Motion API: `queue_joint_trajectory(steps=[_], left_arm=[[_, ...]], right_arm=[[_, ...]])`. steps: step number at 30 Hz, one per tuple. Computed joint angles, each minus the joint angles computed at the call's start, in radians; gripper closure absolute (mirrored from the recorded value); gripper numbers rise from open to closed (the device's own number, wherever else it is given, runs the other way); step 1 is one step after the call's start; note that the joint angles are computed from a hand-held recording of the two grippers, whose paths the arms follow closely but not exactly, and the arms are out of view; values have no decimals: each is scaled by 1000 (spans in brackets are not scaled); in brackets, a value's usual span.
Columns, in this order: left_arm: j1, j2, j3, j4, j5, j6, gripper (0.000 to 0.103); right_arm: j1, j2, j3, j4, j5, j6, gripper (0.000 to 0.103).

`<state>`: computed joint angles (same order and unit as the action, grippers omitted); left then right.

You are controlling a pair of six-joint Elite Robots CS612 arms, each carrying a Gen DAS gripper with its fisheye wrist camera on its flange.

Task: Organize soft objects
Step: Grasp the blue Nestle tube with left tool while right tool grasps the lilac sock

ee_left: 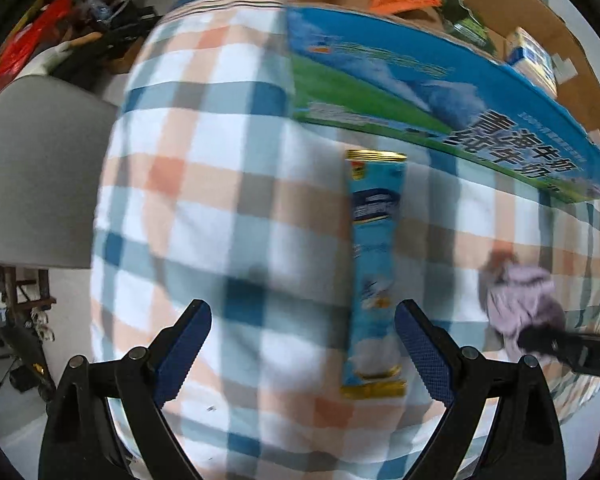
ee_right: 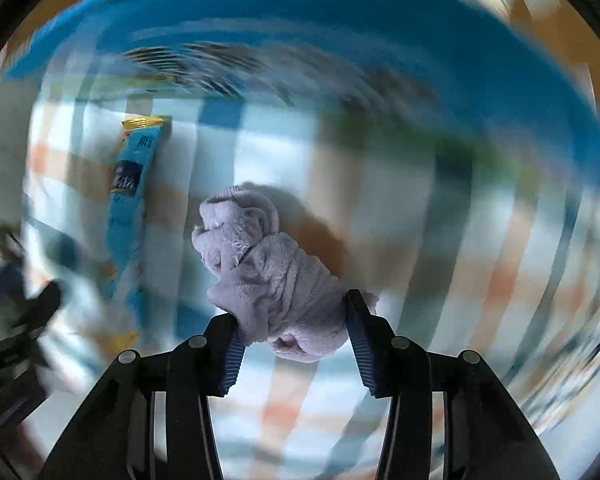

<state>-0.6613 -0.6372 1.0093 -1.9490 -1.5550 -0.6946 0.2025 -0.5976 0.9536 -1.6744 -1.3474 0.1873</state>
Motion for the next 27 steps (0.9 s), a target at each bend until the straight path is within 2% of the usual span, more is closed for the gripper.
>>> queue_joint_trajectory(steps=[3, 6, 8, 9, 10, 11, 12, 13, 15, 20, 23, 25, 26, 27], left_arm=[[-1, 47, -73, 46, -34, 39, 9], [-5, 100, -149, 98, -55, 90, 9], [-9, 121, -179, 122, -50, 113, 22], [-11, 128, -188, 133, -46, 120, 39], [-15, 133, -197, 156, -29, 126, 48], [-18, 129, -188, 152, -16, 132, 51], [-21, 120, -171, 137, -7, 136, 63], [-23, 108, -153, 125, -6, 134, 72], [-23, 83, -114, 109, -31, 116, 82], [-30, 16, 5, 60, -91, 59, 84], [-34, 6, 41, 36, -95, 40, 83], [-36, 1, 57, 21, -99, 31, 83], [-36, 0, 61, 15, -102, 22, 83], [-35, -5, 71, 1, -105, 11, 83]], right_arm=[[-51, -48, 100, 5, 168, 101, 54], [-76, -67, 156, -23, 191, 144, 53], [-85, -70, 178, -56, 198, 171, 49], [-88, -70, 186, -83, 206, 168, 43], [-86, -73, 190, -95, 192, 154, 38], [-81, -78, 194, -108, 157, 141, 25], [-72, -87, 202, -137, 113, 120, 18], [-66, -95, 206, -158, 83, 91, 18], [-47, -106, 204, -181, 19, 24, 18], [-4, -97, 168, -159, -81, -134, 18], [14, -72, 137, -122, -94, -168, 18], [25, -58, 129, -113, -132, -182, 19], [30, -50, 122, -113, -158, -179, 21], [30, -43, 120, -108, -177, -176, 36]])
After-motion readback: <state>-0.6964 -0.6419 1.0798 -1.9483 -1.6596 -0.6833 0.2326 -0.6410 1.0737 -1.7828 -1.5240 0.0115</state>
